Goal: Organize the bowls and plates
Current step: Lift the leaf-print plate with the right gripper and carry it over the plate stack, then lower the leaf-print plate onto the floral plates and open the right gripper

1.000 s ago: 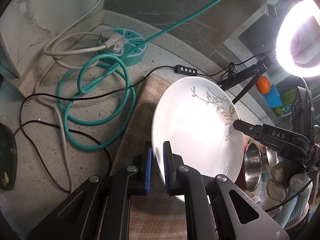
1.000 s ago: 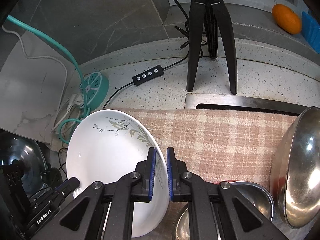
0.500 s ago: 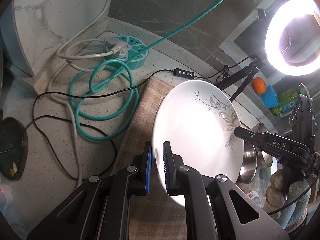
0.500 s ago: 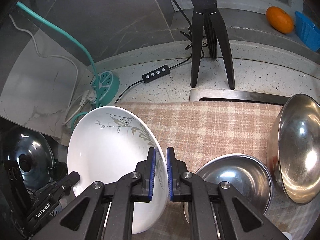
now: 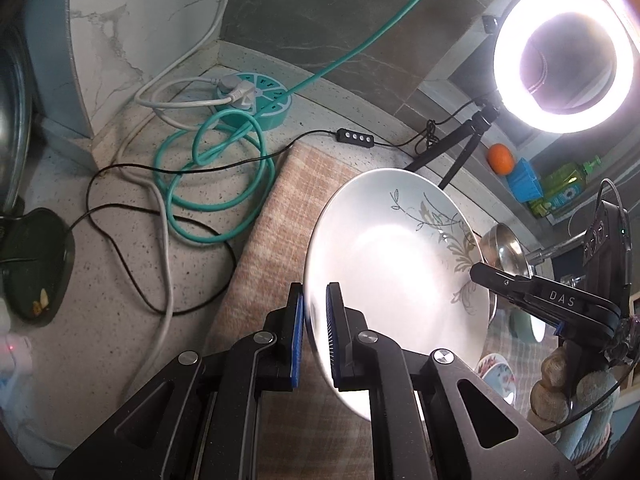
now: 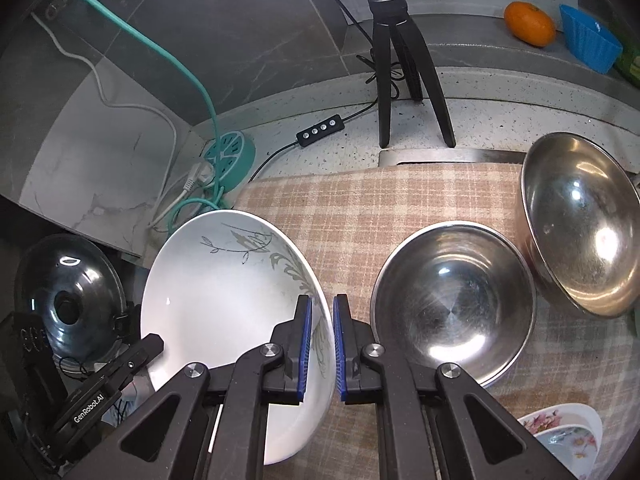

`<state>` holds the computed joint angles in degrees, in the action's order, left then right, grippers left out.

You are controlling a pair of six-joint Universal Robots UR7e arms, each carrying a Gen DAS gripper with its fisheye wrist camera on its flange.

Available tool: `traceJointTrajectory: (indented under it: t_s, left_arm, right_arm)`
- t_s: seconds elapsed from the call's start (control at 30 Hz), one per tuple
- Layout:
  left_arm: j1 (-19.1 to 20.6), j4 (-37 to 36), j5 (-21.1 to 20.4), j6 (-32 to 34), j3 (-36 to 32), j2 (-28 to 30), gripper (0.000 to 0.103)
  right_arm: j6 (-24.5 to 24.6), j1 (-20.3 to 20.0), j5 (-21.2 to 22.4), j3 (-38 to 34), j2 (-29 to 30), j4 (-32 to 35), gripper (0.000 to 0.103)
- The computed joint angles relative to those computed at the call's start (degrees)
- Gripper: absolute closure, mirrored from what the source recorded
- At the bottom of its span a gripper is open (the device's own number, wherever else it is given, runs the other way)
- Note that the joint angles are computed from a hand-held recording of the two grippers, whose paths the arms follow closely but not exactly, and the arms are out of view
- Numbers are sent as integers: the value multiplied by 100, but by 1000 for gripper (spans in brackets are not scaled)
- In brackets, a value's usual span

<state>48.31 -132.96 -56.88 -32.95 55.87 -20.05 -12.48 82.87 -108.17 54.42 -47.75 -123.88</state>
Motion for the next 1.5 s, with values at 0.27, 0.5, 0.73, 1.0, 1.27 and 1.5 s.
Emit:
traceJointTrajectory:
  t_s: [0.27,0.5,0.73,1.0,1.27,1.5]
  left_arm:
    - [-189,-113,-93,-84,370,-138,94]
    - [-316,-118,-307,-85,513,-141,94]
    - [-433,-36,-517,-29,435,-6,94]
    - [-535,117,-737,38,289,170,94]
    - [-617,354,-1002,159,-2,460,94]
    - [-680,695,-1206,309,-437,800,94]
  right_arm:
    - [67,-87,66,818,-585,-314,93]
    - [103,-246,109,1484,-1117,-591,93]
    - [131,-425,99,1893,-1528,-690,93]
    - [158,-633,75,2224,-1890,-762,93]
    - [281,-893,28,2571,-2239,-826,93]
    - [384,-1127,-11,2824,-2511,-885,93]
